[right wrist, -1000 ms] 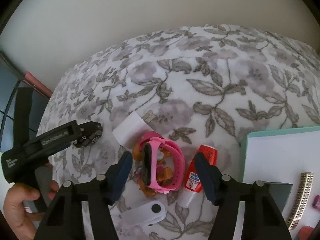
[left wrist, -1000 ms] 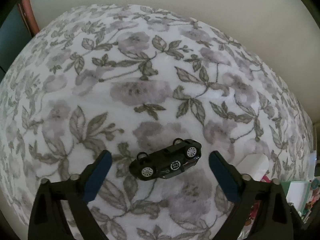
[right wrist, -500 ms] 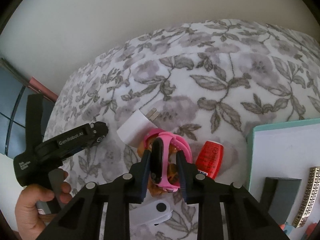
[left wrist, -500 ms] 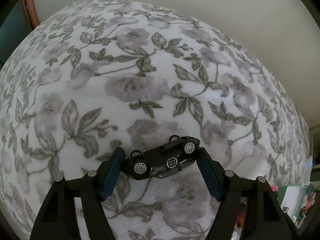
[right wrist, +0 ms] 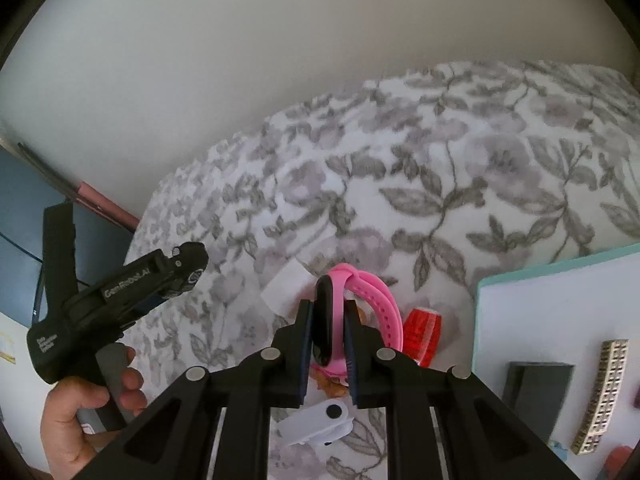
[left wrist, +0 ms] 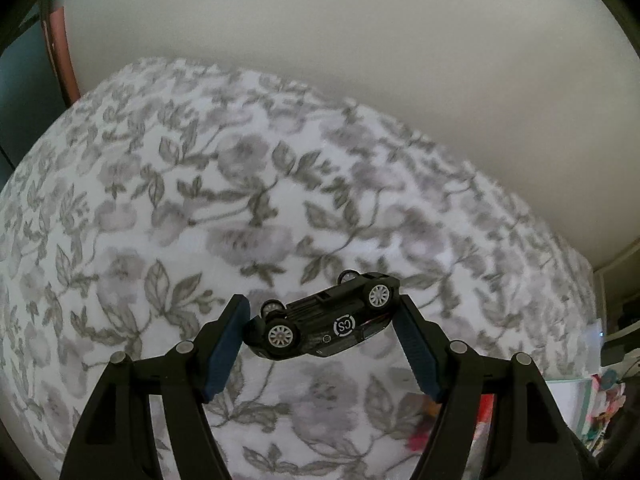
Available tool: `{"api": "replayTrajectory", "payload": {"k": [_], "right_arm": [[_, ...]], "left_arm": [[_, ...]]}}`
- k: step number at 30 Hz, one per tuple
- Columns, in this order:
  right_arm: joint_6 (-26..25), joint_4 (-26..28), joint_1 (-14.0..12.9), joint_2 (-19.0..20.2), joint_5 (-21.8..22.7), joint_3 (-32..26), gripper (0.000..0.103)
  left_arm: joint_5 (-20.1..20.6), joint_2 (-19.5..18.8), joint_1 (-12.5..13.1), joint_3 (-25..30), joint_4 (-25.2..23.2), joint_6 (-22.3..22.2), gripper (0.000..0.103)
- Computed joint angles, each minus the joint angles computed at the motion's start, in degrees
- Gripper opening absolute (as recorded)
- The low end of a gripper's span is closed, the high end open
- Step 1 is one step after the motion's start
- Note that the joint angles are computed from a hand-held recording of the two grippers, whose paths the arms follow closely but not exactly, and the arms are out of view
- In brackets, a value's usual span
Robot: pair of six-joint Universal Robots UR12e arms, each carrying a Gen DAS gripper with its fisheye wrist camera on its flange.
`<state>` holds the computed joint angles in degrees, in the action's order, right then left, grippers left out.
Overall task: Organize rigid objects
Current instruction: 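Carry the toy car and pink watch band into the tray and open both tools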
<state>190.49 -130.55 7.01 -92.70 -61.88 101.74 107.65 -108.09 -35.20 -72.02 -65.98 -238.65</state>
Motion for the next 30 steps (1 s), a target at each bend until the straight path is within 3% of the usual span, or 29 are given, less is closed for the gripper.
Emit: {"api": "replayTrajectory", "payload": {"k": [6,13,19,25,30], "right_arm": [[1.12,-3.62,-1.52,-1.83,0.28,-0.6,0.015],[1.69,-3.46,-3.47,-4.18,-4.22,-1.45,0.015],[1.83,-0.95,-5.94,-5.52,-7.11,-1.27,0.015],[1.42,2.12,-8.75,-6.64,-11.04,-0.78,0.015],[1.66,5.68,-12.03,-7.53,-13.01,-0.19,0.015]], "left_arm": [[3.68,-0.27,-1.42,2.24,2.39,1.8,0.075],[6.18,-1.38,-3.58,5.21,6.02,4.95,0.075],[5.07,-3.18,-5.2,7.95,9.36,8.02,0.075],[4.6,-6.0,-6.86,12.22,8.32,10.45,0.075],[1.91,-9.03,-8.1,16.41,7.49,12.79,0.075]]}}
